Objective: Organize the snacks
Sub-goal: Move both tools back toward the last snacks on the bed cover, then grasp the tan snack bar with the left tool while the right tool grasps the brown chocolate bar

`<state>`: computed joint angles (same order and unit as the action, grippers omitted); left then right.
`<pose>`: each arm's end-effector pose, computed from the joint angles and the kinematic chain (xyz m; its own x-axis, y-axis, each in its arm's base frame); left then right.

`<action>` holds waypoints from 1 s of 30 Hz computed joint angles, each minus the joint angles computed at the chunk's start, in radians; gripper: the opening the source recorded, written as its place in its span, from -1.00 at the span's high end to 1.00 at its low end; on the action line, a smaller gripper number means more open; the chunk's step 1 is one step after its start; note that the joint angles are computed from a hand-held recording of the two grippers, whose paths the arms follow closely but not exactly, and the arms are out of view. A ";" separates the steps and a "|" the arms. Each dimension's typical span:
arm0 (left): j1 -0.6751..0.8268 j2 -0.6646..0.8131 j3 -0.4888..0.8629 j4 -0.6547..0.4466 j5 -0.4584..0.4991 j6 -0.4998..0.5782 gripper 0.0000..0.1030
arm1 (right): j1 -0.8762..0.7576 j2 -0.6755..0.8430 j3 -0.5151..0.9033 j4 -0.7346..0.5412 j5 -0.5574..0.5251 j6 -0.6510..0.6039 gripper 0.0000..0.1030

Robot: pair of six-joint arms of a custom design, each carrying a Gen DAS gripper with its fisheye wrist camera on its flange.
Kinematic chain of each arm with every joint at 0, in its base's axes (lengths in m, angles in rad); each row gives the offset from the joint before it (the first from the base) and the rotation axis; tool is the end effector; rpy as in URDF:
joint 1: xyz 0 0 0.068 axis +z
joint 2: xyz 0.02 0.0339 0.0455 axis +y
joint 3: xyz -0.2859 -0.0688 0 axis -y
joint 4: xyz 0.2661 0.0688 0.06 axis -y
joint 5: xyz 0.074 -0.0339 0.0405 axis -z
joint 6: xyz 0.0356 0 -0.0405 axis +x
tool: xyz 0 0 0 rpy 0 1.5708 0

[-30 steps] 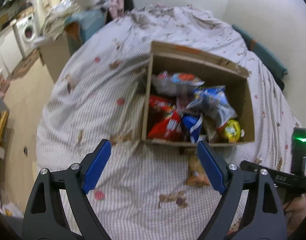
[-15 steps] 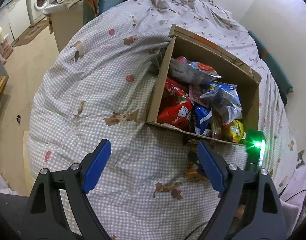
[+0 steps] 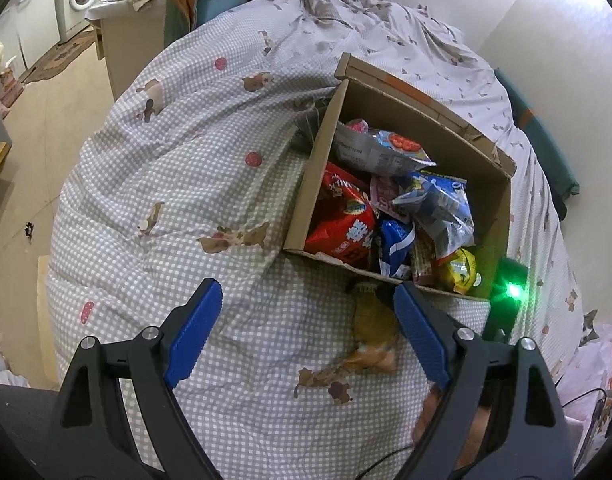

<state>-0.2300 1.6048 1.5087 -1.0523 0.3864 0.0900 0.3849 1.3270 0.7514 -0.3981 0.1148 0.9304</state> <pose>0.3321 -0.0915 0.3359 -0.8520 0.2850 -0.4392 0.4399 0.8445 -0.3055 0.2503 0.0970 0.2060 -0.7092 0.5722 -0.4119 0.4274 0.8136 0.3942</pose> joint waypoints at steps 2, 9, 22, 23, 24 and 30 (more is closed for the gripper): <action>0.004 0.003 0.006 0.001 0.002 -0.006 -0.67 | 0.027 -0.019 0.010 -0.046 -0.039 0.028 0.63; 0.002 0.004 -0.005 0.002 -0.032 0.000 -0.66 | 0.156 -0.151 -0.053 -0.157 -0.126 0.163 0.77; -0.221 0.041 -0.162 -0.067 -0.228 0.232 -0.66 | 0.175 -0.327 -0.081 -0.519 -0.182 0.218 0.17; -0.252 0.034 -0.188 -0.056 -0.250 0.266 -0.66 | 0.186 -0.337 -0.069 -0.551 -0.151 0.214 0.09; -0.289 0.018 -0.225 -0.033 -0.274 0.303 -0.66 | 0.187 -0.351 -0.062 -0.575 -0.125 0.213 -0.01; -0.439 -0.037 -0.359 0.070 -0.333 0.460 -0.66 | 0.025 -0.517 -0.103 -0.606 -0.127 0.193 -0.01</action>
<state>-0.6687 1.5682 1.1496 -0.9824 0.0535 0.5497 0.4101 0.8100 0.6488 -1.0045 -0.0127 1.1229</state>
